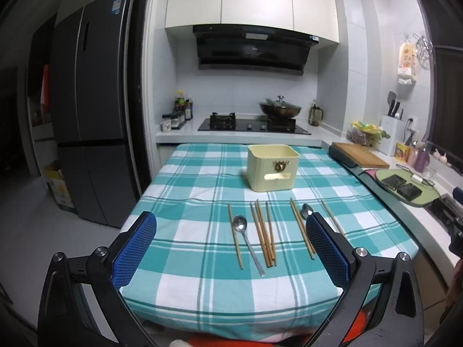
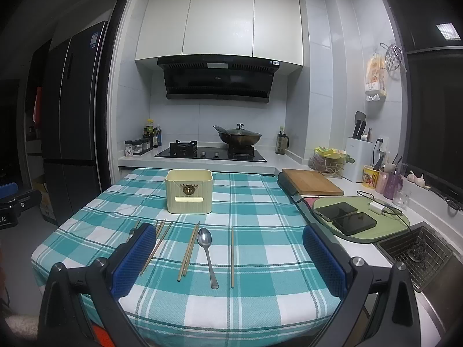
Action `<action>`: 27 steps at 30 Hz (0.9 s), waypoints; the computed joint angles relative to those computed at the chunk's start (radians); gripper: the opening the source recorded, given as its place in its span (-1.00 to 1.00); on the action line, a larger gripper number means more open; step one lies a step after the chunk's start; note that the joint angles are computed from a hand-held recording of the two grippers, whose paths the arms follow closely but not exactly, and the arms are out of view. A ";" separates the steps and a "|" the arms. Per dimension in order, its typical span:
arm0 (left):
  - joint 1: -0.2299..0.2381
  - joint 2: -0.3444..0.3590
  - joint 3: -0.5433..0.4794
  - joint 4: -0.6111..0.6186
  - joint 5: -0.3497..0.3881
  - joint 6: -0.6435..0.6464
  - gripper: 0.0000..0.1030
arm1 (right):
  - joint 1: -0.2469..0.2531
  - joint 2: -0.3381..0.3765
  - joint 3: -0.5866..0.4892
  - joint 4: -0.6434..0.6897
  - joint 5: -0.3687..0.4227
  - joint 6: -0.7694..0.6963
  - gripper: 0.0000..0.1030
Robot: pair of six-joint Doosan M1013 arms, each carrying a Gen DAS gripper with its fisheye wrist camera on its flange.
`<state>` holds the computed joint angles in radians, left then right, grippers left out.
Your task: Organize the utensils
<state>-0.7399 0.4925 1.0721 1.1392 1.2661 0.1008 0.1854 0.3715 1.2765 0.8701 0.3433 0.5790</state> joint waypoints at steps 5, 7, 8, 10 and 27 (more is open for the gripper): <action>0.009 0.001 -0.002 -0.026 -0.006 0.002 1.00 | -0.002 0.004 -0.006 -0.010 0.008 0.012 1.00; 0.016 0.006 -0.008 -0.041 -0.006 0.018 1.00 | -0.003 0.010 -0.014 -0.030 0.018 0.032 1.00; 0.020 0.008 -0.009 -0.052 -0.011 0.028 1.00 | -0.003 0.013 -0.019 -0.038 0.024 0.042 1.00; 0.037 0.017 -0.017 -0.098 -0.031 0.066 1.00 | -0.003 0.021 -0.030 -0.069 0.036 0.073 1.00; 0.244 0.173 -0.119 -0.561 -0.125 0.319 0.99 | -0.005 0.249 -0.330 -0.515 0.305 0.463 1.00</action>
